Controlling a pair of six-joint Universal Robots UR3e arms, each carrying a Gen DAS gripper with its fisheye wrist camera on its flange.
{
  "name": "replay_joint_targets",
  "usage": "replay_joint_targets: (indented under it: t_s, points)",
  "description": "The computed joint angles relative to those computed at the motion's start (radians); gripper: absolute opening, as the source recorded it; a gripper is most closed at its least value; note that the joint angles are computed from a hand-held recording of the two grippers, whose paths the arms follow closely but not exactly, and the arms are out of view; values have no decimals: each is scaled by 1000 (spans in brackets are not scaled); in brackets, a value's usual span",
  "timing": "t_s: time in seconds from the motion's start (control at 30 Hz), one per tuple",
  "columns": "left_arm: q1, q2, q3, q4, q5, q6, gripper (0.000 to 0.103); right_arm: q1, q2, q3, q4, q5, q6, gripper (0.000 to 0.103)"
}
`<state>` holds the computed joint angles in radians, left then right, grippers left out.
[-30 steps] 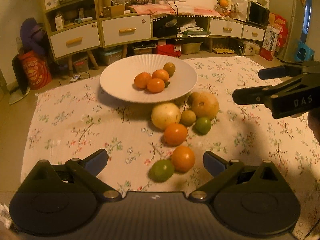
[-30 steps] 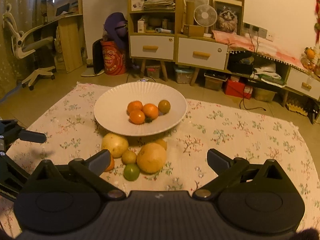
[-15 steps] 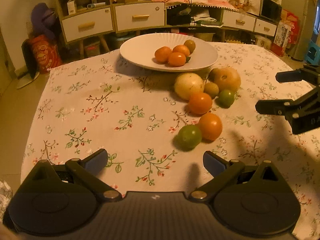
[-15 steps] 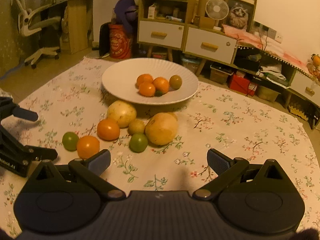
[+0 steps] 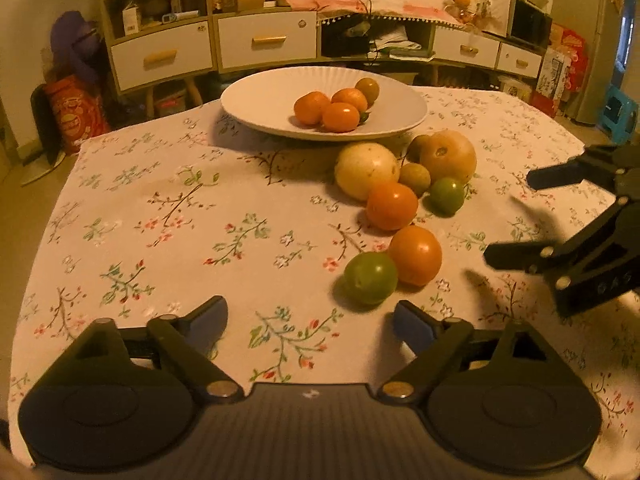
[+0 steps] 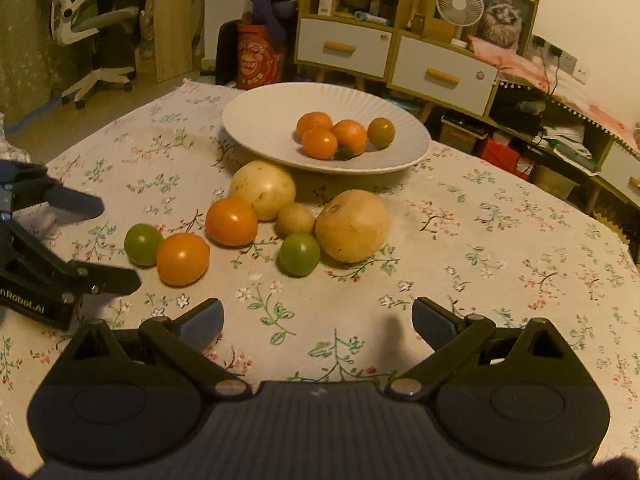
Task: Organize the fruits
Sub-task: 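Lower the left gripper around the green citrus fruit, then close the left gripper on the green citrus while the right gripper closes on another green citrus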
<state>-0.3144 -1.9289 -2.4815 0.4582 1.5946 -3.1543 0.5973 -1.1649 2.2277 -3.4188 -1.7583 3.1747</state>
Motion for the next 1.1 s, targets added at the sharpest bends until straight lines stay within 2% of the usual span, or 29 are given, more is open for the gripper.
replay_joint_targets:
  t_s: [0.27, 0.57, 0.63, 0.83, 1.0, 1.1]
  points:
    - [-12, -28, 34, 20, -21, 13, 59, -8, 37, -7, -48, 6, 4, 88]
    - [-27, -19, 72, -33, -25, 21, 35, -3, 82, -35, -84, 7, 9, 72]
    - [-30, -13, 80, -52, -28, 22, 27, -3, 86, -41, -85, 10, 6, 68]
    - [-42, -4, 97, -89, -17, 12, 24, -6, 98, -61, -84, 20, -2, 59]
    - [-33, 6, 101, -112, -27, -3, 23, -18, 98, -76, -66, 57, -8, 46]
    - [-34, 4, 109, -121, -24, -4, 23, -16, 104, -96, -49, 61, 3, 44]
